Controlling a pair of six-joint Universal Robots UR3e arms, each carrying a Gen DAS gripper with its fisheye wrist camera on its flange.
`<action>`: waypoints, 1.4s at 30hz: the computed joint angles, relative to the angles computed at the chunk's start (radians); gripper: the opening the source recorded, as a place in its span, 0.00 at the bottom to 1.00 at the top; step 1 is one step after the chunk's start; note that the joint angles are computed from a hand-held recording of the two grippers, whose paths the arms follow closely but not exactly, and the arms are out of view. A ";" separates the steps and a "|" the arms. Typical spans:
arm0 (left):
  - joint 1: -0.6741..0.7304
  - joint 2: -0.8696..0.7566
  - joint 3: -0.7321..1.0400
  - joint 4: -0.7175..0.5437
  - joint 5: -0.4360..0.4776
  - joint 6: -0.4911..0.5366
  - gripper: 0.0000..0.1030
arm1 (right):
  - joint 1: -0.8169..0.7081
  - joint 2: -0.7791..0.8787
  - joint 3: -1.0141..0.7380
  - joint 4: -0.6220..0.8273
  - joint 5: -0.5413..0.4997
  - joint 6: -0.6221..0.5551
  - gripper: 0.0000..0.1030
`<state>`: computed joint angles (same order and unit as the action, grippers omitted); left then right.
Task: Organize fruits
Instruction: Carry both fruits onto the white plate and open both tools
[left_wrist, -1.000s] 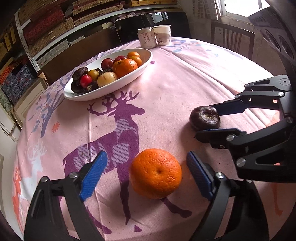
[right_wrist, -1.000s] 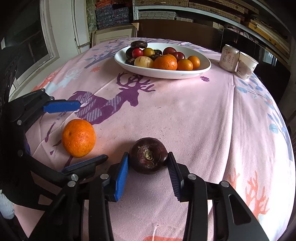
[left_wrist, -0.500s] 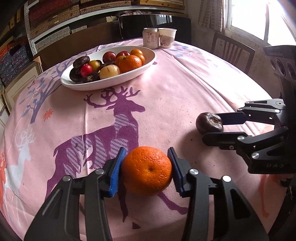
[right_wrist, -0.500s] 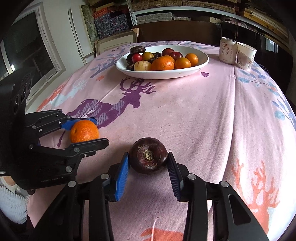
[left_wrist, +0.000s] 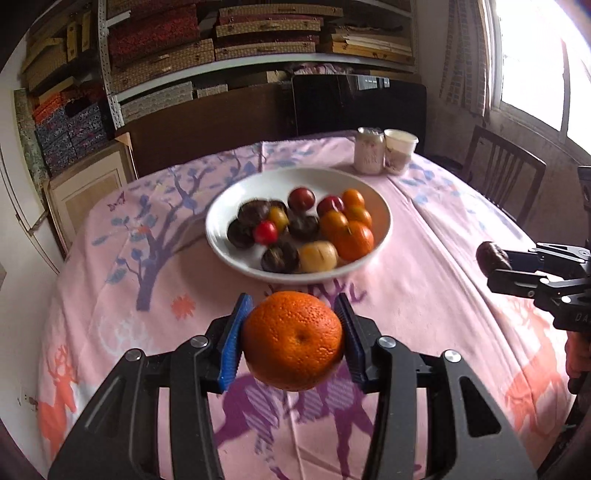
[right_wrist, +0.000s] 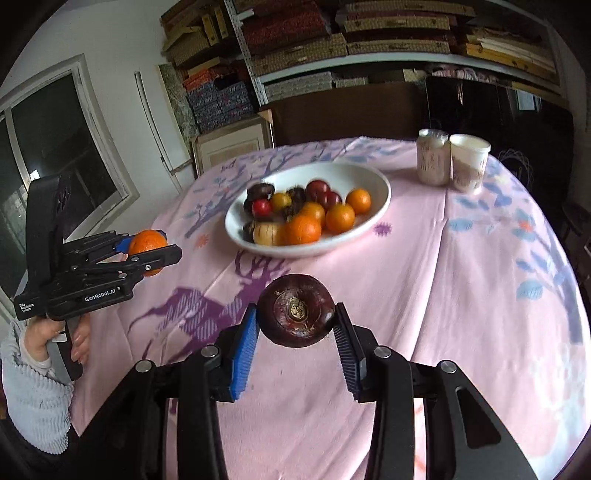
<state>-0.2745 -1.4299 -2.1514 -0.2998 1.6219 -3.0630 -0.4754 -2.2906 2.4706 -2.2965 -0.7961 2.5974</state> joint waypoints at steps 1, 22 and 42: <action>0.013 -0.031 0.070 -0.031 -0.005 0.006 0.44 | 0.031 0.078 -0.048 -0.089 -0.014 0.053 0.40; 0.126 -1.051 1.437 -0.553 -0.097 -0.045 0.44 | 0.467 1.440 -1.422 -0.141 -0.437 0.515 0.40; 0.117 -0.941 1.320 -0.469 -0.061 -0.066 0.62 | 0.521 1.453 -1.504 -0.079 -0.512 0.496 0.42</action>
